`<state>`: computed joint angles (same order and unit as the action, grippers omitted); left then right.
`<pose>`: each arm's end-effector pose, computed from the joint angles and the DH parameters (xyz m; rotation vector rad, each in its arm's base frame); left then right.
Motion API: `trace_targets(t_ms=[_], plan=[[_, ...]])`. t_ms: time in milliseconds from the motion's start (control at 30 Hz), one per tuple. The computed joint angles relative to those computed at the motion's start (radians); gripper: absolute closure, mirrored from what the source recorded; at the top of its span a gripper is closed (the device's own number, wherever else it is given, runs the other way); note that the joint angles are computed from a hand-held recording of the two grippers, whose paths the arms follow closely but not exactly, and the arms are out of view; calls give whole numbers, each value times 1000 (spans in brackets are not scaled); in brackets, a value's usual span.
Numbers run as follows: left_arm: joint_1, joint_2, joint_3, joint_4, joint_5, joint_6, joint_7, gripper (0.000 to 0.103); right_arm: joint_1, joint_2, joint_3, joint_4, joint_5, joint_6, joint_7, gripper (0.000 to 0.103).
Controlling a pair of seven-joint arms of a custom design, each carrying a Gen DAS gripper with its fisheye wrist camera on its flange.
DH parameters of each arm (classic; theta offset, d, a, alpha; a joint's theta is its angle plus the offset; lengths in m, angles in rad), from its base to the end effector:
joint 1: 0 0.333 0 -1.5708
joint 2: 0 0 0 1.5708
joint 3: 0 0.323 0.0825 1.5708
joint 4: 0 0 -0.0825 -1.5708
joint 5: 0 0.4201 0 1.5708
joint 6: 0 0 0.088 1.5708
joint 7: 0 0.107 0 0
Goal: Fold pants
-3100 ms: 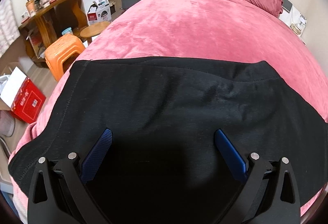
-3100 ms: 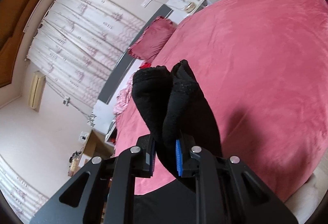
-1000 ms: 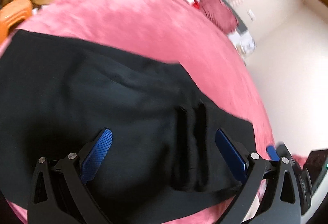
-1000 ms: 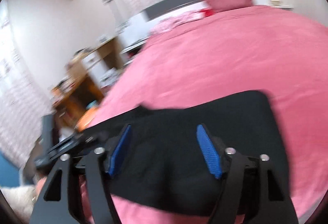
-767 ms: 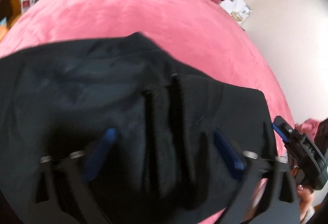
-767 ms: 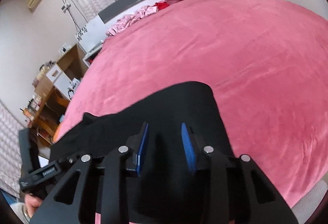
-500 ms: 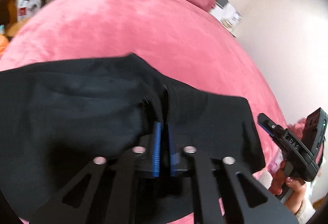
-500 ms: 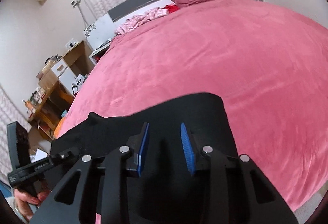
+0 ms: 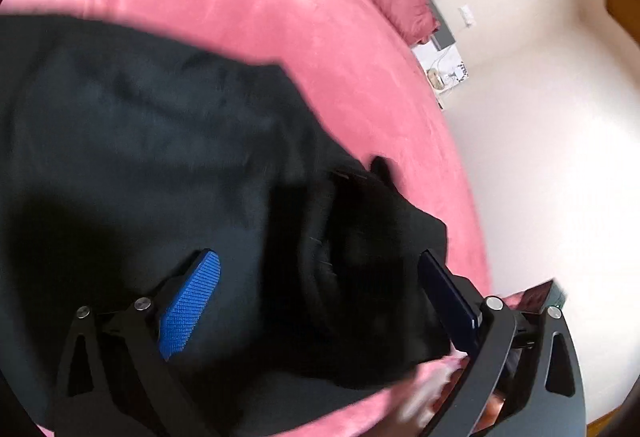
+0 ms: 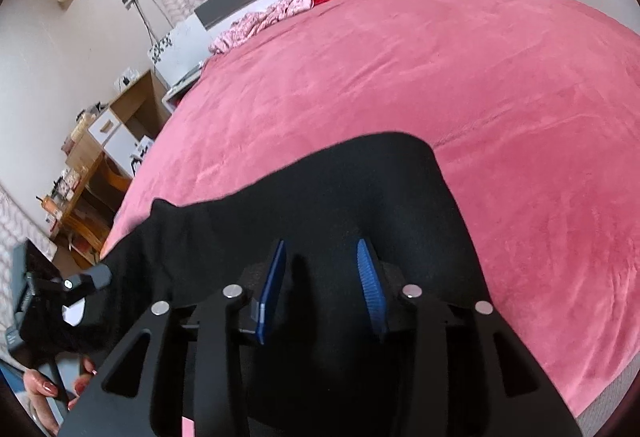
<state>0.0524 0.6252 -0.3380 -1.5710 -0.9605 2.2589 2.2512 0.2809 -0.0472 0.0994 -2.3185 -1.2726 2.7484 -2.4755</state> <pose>0.7220 -0.1949 0.3010 1.4870 -1.9484 1.0792 0.4968 0.2402 0.3751 -0.9473 2.1896 -0.5497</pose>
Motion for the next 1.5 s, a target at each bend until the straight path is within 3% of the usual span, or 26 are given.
trace_targets(t_ms=[167,300,400,433,467,500,667,733,867,1000,1033,1067,1133,1200,1233,1300,1400,1500], plan=[[52,-4,-33,-12,-123,1,76,4,-1,-32,9,-13,-42,-50,46,55],[-6,40,1,49,-14,-68,-3,4,-5,-19,7,-12,-27,-29,43,55],[-56,14,14,14,69,37,54,6,0,-23,10,-10,2,-42,-10,55],[-64,5,8,5,90,56,88,17,1,-24,10,-6,8,-44,-21,55],[-73,-9,6,-8,114,63,108,71,0,-26,10,-3,6,-45,-23,56],[-106,-31,22,-26,185,107,119,85,-1,-27,10,2,4,-44,-26,56],[-35,-119,-27,-98,56,128,244,85,-2,-16,9,29,46,-51,-117,56],[-57,-128,3,-108,82,167,249,85,-2,9,3,39,91,-37,-169,57],[-119,-54,61,-73,222,183,123,84,8,86,-11,64,188,-13,-298,57],[-105,-23,29,-47,245,219,159,79,43,118,-21,90,172,-81,-367,57],[-80,-23,0,-53,254,232,145,79,49,119,-26,89,155,-83,-352,57],[-59,-53,6,-93,207,214,189,77,54,119,-29,88,135,-85,-331,57],[-24,-85,3,-132,172,201,215,69,66,117,-31,83,68,-100,-288,56],[-21,-117,22,-157,160,204,186,50,83,115,-20,86,51,-157,-306,56],[-11,-143,23,-183,131,223,182,44,89,113,-15,90,49,-180,-320,52],[1,-196,34,-237,25,293,192,19,106,111,-4,100,17,-205,-338,42],[29,-226,34,-263,-61,377,172,17,121,129,2,132,-69,-175,-368,42],[24,-258,76,-302,-84,457,71,13,119,164,-10,167,-120,-68,-361,43]])
